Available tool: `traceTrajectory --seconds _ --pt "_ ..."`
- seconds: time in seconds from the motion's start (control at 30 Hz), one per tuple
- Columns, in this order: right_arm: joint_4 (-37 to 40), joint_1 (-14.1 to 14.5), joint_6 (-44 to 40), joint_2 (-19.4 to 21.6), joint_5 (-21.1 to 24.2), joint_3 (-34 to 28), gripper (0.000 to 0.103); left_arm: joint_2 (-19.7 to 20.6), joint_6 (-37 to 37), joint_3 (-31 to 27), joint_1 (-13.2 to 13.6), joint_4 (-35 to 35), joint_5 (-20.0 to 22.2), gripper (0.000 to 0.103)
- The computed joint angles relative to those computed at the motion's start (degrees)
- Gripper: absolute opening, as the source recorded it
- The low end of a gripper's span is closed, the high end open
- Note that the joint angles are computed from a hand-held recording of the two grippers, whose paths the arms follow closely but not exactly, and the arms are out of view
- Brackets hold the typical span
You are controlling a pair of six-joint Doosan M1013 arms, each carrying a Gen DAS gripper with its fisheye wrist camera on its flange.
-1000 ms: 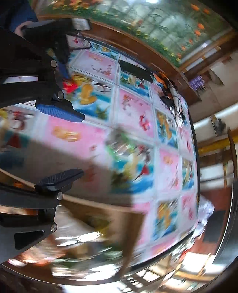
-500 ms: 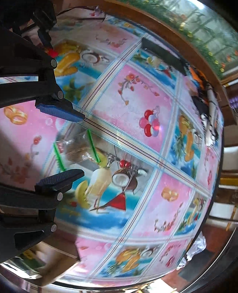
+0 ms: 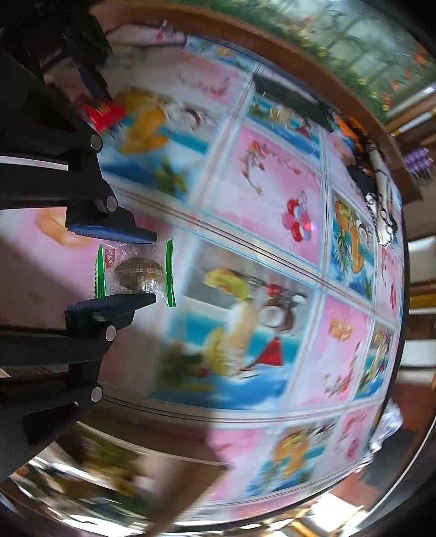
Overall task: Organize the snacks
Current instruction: 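Grasp a clear green-striped packet with the right gripper while the left gripper holds its wrapper, then carry the red wrapper and clear packet over the cardboard box with both grippers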
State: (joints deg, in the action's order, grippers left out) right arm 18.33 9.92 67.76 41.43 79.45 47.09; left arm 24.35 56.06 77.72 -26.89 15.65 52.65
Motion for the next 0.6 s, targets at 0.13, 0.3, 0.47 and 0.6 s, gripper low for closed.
traceTrajectory --seconds 0.13,0.3,0.47,0.6 --pt "2.6 -0.3 -1.0 -5.9 -4.4 9.6 0.031 0.2 0.5 -0.3 0.0 0.0 0.3 0.036" --pt "4.1 -0.3 -0.5 -11.1 -8.7 17.7 0.031 0.1 1.4 -0.2 0.1 0.0 -0.1 0.028" --pt "4.2 -0.3 0.6 -13.8 -11.3 21.4 0.031 0.1 1.7 -0.1 -0.1 1.0 0.2 0.017" --pt "4.6 -0.5 2.0 -14.9 -12.7 22.9 0.031 0.0 2.2 -0.3 -0.3 2.2 0.5 0.017"
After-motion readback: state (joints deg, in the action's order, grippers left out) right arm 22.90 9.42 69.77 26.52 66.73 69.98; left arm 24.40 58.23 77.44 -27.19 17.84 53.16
